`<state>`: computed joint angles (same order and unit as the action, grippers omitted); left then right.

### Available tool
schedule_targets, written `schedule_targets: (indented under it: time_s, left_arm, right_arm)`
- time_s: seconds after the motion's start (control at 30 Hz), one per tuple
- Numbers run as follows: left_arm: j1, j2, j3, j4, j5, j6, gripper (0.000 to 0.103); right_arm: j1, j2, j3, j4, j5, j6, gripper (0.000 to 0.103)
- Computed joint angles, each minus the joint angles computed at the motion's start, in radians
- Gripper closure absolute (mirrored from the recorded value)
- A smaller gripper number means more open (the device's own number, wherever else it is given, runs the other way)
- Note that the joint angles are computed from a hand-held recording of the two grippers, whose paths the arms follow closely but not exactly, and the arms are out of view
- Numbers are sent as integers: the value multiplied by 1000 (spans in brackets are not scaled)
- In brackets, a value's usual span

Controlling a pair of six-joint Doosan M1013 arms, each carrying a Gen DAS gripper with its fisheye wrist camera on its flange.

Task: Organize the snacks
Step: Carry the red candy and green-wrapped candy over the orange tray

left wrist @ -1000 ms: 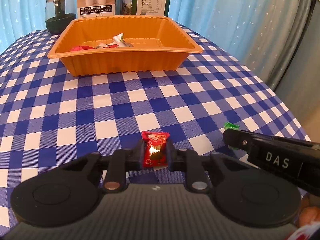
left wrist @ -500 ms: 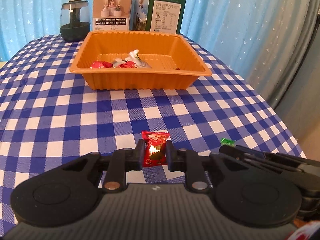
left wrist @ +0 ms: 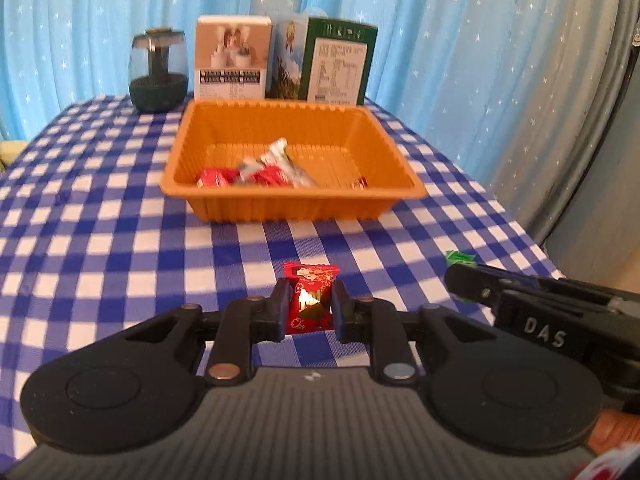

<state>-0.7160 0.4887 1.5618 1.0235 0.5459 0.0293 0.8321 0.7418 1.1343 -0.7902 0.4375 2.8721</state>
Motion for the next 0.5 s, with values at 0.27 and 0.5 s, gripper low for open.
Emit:
schedule_targets:
  time_s: [0.27, 0.5]
  left_arm:
    - [17, -7, -21, 46, 6, -23, 84]
    - [30, 2, -50, 60, 7, -16, 84]
  right_arm:
    - [-16, 13, -51, -8, -15, -46, 82]
    - [-32, 42, -118, 25, -21, -127, 82]
